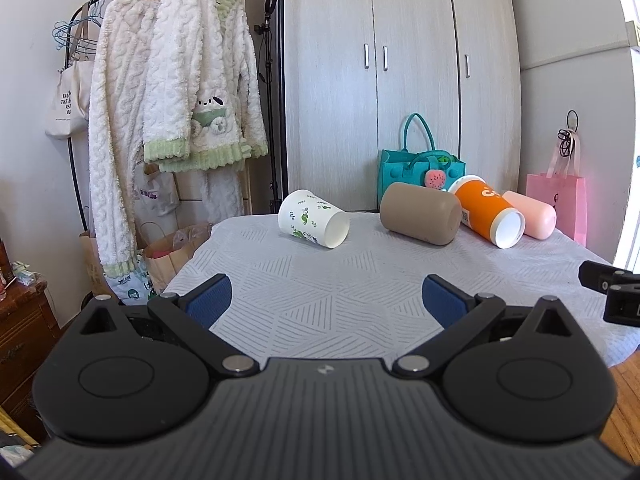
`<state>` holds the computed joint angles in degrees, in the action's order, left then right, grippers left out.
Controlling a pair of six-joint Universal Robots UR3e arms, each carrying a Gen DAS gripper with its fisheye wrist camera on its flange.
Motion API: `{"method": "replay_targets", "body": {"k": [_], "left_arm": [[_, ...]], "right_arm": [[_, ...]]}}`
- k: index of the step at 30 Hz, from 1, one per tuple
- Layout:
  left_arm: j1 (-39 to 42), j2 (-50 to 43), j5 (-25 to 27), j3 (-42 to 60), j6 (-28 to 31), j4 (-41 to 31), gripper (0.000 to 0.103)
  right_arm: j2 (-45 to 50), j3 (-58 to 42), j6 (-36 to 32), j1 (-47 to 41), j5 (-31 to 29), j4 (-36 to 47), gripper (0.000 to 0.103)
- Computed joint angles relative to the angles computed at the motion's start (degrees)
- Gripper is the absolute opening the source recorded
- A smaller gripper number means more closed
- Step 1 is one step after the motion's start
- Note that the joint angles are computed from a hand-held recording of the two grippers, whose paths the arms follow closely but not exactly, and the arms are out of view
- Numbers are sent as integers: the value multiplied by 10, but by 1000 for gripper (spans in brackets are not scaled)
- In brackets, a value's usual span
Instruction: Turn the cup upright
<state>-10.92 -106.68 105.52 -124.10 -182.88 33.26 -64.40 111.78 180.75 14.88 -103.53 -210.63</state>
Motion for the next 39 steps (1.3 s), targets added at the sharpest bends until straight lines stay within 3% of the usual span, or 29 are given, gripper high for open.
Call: {"method": "replay_targets", "body": {"k": [39], "left_arm": [[9, -1, 2, -13, -10, 15, 103]], "right_arm": [[-3, 0, -4, 2, -5, 6, 103]]}}
